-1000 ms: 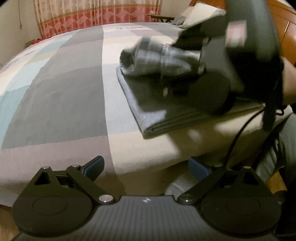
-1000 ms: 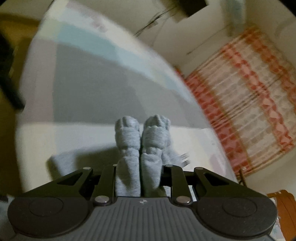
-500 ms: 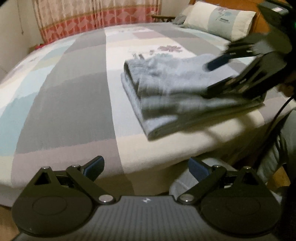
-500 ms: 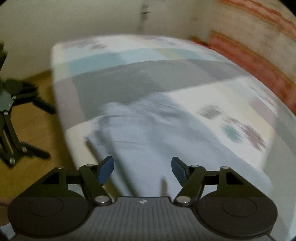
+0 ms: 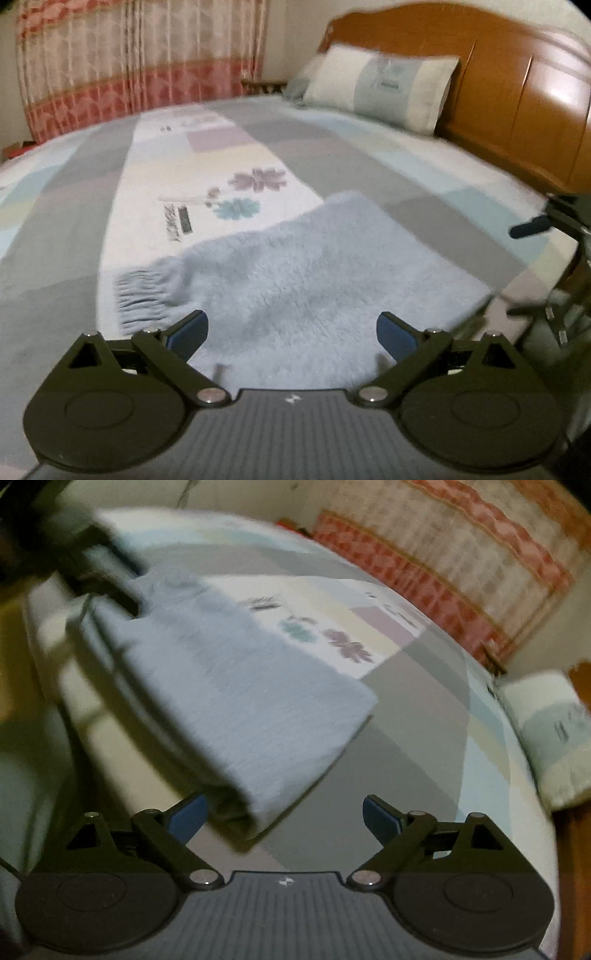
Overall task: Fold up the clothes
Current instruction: 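Open the right gripper and press the folded sweatpants flat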
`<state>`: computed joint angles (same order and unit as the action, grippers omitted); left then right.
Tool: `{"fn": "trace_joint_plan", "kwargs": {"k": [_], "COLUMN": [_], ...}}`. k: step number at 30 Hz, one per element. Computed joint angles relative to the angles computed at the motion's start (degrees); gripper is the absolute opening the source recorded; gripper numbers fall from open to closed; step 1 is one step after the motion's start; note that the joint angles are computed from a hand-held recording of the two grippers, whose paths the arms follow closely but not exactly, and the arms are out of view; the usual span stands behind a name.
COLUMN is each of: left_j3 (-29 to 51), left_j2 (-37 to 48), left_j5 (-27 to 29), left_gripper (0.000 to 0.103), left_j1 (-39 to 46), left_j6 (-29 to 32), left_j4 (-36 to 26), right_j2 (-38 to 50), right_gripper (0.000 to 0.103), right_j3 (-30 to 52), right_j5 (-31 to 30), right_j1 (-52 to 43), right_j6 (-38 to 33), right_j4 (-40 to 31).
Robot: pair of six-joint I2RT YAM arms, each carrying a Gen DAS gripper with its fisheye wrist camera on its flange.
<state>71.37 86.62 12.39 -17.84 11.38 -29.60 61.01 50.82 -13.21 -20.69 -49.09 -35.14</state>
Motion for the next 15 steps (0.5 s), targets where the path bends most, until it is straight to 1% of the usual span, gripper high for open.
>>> {"fn": "trace_joint_plan", "kwargs": {"k": [1, 3, 6, 10, 14, 15], "left_j3": [1.10, 3.62, 4.31, 3.92, 3.88, 3.81], "left_j2": [2.10, 6.43, 7.95, 7.45, 7.66, 7.66], "left_j5": [-1.30, -3.60, -0.69, -0.80, -1.19, -1.12], "left_gripper": [0.098, 0.098, 0.098, 0.098, 0.098, 0.098], "left_j1": [-0.37, -0.84, 1.12, 1.42, 1.22, 1.28], "left_j6": [-0.58, -1.89, -4.28, -3.48, -3.50, -3.59], "left_j4": [-0.57, -1.96, -2.10, -2.35, -1.99, -1.86], "right_j2": [-1.05, -1.44, -2.96, -1.57, 1.88, 2.47], "right_gripper": [0.094, 0.094, 0.094, 0.095, 0.095, 0.095], "right_j3": [-3.16, -6.78, -10.98, -14.96, -20.45, -20.77], "right_j5": [3.53, 9.18, 13.40, 19.27, 25.10, 26.43], "right_j1": [2.90, 8.49, 13.52, 18.68, 21.76, 21.85], "right_j6": [0.25, 0.72, -1.09, -5.30, -8.69, -9.78], "right_j4": [3.95, 9.74, 16.87, 26.34, 42.07, 43.79]}}
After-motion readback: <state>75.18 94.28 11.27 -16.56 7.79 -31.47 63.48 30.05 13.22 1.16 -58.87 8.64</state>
